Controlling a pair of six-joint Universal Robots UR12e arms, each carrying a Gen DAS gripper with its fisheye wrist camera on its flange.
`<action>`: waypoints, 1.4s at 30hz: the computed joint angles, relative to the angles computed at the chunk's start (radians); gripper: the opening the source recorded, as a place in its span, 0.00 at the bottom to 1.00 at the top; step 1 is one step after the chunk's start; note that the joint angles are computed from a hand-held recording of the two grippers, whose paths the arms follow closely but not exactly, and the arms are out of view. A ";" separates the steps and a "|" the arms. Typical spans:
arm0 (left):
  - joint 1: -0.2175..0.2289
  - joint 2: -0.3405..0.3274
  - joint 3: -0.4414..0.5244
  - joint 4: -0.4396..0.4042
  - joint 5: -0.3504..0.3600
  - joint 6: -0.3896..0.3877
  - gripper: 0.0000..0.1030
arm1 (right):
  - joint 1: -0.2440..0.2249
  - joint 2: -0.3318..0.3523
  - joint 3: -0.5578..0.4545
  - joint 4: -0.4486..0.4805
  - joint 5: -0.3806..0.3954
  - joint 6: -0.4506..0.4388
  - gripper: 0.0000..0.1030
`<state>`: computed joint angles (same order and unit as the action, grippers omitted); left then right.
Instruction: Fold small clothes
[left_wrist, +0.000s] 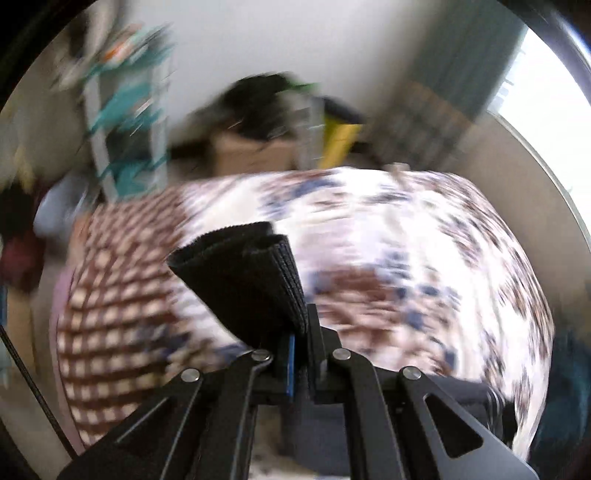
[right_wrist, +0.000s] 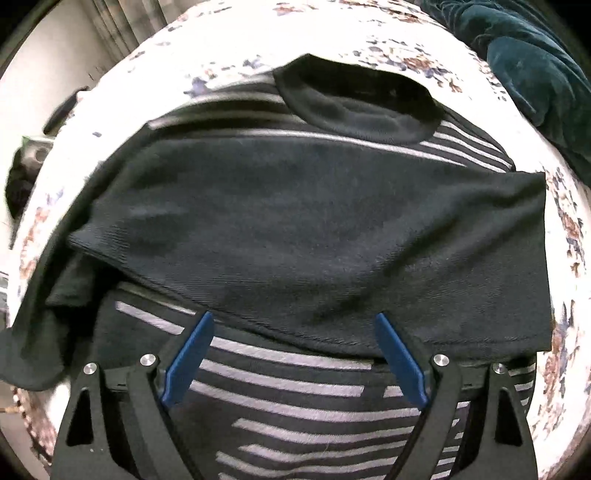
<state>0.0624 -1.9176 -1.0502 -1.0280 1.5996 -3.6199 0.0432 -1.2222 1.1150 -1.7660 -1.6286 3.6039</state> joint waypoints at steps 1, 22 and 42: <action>-0.020 -0.015 0.033 0.005 -0.008 0.041 0.03 | -0.003 -0.009 0.006 -0.006 0.002 0.007 0.88; -0.426 -0.348 0.513 -0.320 -0.285 0.450 0.03 | -0.321 -0.261 0.329 -0.055 0.065 0.059 0.88; -0.538 -0.562 0.899 -0.755 -0.267 0.497 0.39 | -0.448 -0.319 0.391 -0.061 0.102 0.022 0.88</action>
<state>-0.4753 -2.4798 -0.1515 -1.7833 1.3326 -3.1226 -0.4050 -1.5408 1.5065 -1.8266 -1.5267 3.6259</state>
